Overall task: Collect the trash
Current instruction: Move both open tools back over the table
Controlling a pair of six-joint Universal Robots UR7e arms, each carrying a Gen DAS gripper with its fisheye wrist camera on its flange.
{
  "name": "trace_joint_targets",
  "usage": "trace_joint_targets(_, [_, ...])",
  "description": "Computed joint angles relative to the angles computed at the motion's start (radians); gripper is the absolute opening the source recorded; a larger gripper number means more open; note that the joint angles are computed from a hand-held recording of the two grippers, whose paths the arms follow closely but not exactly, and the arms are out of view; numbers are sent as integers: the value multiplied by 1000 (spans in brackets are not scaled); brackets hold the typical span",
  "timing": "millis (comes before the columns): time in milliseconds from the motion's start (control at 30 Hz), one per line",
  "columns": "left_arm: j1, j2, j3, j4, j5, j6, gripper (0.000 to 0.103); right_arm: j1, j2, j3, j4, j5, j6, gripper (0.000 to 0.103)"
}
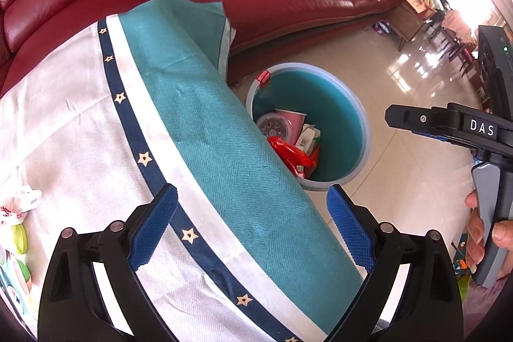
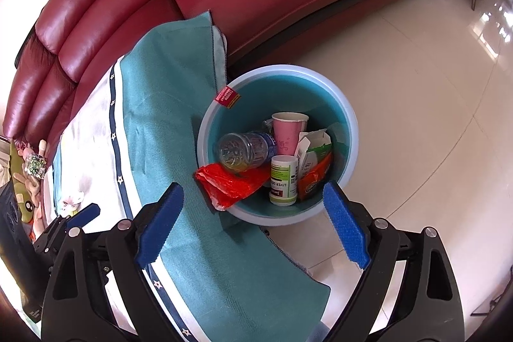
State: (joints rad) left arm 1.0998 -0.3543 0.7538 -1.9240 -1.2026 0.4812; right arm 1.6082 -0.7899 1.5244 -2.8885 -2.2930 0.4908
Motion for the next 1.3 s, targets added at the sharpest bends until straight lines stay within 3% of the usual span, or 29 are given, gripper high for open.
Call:
trace_joint_targets(367, [37,-77,46,-25,-23,-7,97,61,51,-66,81,-44,23,89])
trace_joint_targets(800, [119,-130,12,-64,56,-15,97,114,215,-301,245,-28,-30,89])
trace_joint_targets(1133, [219,-85,-203,25,107,-7,97,150,422,-626,446,-21,-91,89])
trace_joint_targets(1300, [276,5,-445,132,118,-7,97,171,567,-865,577,-39,-168,89])
